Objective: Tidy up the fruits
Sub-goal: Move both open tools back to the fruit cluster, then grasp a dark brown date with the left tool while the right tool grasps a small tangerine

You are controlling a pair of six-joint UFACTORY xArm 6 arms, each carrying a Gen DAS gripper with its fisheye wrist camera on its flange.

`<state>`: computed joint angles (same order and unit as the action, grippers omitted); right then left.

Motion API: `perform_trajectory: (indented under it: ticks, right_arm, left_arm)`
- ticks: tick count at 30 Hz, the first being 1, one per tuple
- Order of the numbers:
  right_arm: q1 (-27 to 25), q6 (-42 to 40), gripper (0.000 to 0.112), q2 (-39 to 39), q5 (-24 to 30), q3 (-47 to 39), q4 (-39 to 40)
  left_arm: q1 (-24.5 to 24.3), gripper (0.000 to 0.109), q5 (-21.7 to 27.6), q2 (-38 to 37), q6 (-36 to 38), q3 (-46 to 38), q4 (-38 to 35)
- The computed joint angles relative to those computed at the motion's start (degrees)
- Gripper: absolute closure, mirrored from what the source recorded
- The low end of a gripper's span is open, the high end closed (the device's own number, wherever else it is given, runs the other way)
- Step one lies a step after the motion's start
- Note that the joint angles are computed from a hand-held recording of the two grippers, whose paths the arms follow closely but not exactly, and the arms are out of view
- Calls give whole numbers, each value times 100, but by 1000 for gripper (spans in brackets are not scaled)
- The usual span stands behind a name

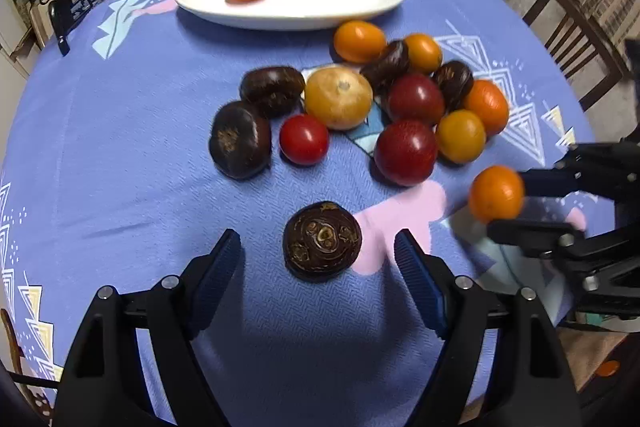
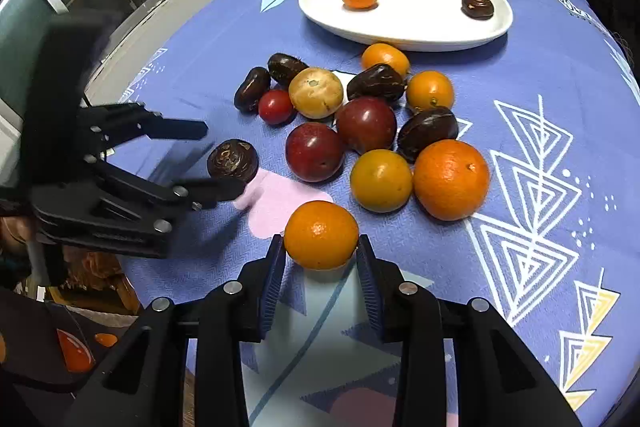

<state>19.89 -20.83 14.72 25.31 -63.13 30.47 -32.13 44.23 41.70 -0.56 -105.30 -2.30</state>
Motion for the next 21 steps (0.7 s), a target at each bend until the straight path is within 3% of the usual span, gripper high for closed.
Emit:
perform_trajectory:
  ticks: [3,5,16,21]
  right_arm:
    - [-2,-52,76,-44,-19,41,74]
    - [-1,-81,76,-42,-5,41,111]
    - [-25,-236,76,-26,46,-36,235]
    - [-107,-374,76,10,89,-290,344]
  left_arm:
    - [-3,49,108,93,39,-96,-47]
    - [-8,68,43,114,-30,-96,55]
    - [22,69,-5,-211,147,52,-245]
    - [117,69,181,56,136,-735,-416]
